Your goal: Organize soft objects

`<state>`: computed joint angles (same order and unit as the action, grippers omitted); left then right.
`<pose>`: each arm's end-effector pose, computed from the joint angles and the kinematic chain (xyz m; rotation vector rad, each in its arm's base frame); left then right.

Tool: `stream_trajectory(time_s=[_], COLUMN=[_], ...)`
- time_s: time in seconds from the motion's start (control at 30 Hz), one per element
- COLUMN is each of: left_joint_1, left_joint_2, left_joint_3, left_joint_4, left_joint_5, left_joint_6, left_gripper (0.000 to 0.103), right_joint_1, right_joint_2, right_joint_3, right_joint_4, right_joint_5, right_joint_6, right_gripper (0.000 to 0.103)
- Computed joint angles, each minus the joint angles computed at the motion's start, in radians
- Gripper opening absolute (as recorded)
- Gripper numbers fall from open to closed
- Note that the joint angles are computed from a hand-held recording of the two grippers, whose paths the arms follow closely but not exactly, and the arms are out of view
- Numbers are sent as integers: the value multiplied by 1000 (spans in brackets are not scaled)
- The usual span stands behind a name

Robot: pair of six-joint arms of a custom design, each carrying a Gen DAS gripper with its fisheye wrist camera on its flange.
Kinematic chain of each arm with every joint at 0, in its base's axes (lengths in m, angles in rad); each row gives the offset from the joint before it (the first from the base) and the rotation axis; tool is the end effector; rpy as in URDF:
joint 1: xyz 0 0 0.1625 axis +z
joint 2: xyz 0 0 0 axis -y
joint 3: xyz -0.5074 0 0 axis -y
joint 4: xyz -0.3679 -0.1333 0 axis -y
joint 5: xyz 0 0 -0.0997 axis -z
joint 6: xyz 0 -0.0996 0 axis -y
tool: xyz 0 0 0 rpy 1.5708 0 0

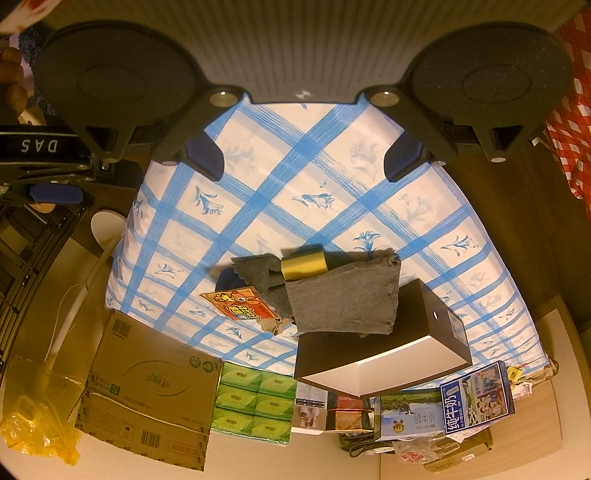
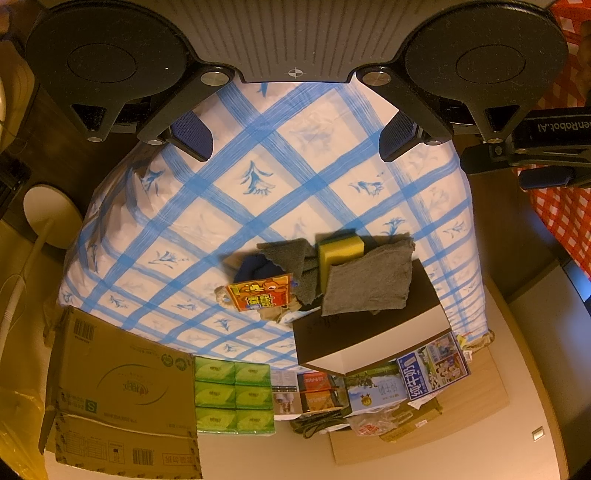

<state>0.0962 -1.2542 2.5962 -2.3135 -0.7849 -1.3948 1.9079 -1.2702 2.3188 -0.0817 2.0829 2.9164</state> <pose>-0.2631 -0.2301 0.1720 0.3894 2.3064 -0.8555 0.1793 -0.2561 0.2002 0.5072 -2.5049 0.8295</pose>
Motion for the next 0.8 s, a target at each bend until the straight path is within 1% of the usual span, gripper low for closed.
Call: stream_trajectory(time_s=[0.43,0.5,0.8], left_joint_1=[1,6,6], left_joint_2=[-1,38,36], left_joint_3=[0,1,1], left_joint_4=[0,-42,-42], left_joint_5=[-1,2,1], left_joint_6=[1,5,7], left_gripper=[93,93,93], right_joint_1=[-1,-1,-3], right_joint_2=[2,2,3], right_joint_3=[0,0,0], right_joint_4=[-3,-3,-4], right_joint_5=[0,0,-1], right_joint_6=[0,-1,-2], right_gripper=[97,97,97])
